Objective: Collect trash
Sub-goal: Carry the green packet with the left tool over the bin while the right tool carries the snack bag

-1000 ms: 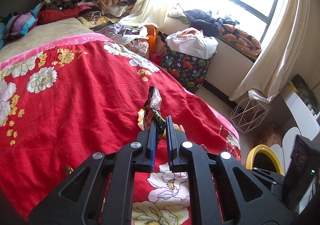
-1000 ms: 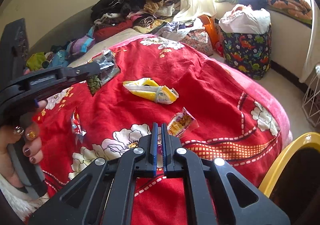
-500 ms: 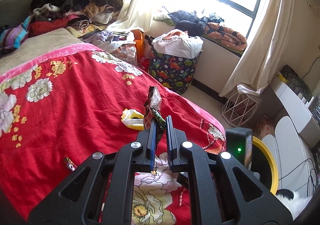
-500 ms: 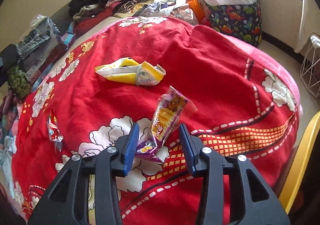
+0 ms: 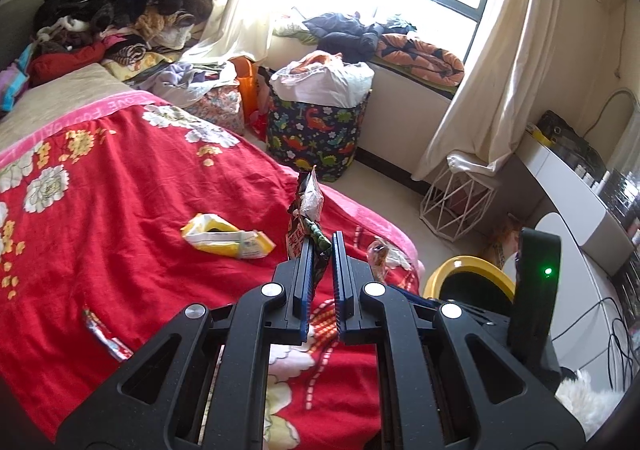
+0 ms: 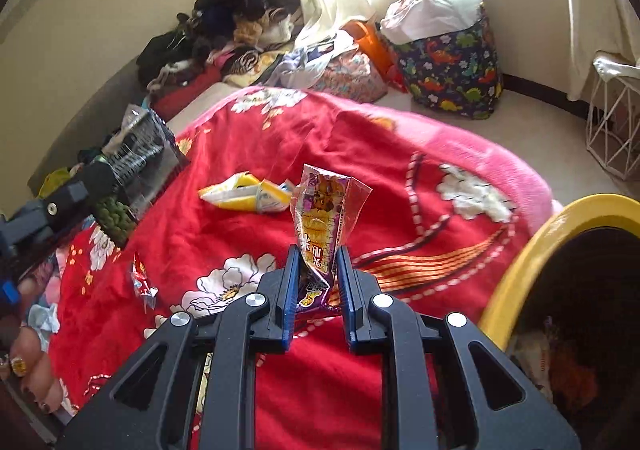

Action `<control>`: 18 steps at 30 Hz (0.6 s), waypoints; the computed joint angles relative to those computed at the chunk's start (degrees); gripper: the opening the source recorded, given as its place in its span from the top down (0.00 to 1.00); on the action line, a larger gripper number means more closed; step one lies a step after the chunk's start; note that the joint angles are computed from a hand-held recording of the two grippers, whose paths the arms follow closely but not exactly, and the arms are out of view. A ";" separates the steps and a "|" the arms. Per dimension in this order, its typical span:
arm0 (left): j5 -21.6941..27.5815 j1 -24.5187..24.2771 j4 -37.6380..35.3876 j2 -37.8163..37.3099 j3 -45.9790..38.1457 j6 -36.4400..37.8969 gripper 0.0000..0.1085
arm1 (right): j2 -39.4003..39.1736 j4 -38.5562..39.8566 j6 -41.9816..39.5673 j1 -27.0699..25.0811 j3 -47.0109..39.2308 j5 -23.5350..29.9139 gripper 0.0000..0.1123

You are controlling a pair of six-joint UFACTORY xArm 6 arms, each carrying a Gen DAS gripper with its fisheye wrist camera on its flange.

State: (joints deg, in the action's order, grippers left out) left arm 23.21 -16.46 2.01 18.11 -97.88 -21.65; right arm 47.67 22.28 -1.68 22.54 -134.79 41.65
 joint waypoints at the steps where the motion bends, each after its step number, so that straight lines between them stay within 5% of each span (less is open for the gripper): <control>1: 0.05 -0.30 -0.36 0.38 -0.53 0.47 0.95 | -1.78 -0.04 -0.14 -0.25 2.67 -1.21 0.84; 9: 0.96 -2.42 -2.73 3.02 -4.42 3.41 0.95 | -13.50 -1.49 -0.61 -2.16 20.03 -9.88 0.84; 18: 2.54 -4.63 -4.48 5.69 -8.68 6.36 0.95 | -20.10 -3.01 1.79 -4.84 30.00 -14.31 0.84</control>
State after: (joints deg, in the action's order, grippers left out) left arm 25.75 -21.10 -2.48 23.80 -106.56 -15.30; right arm 27.58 19.27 0.11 17.70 -104.79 27.34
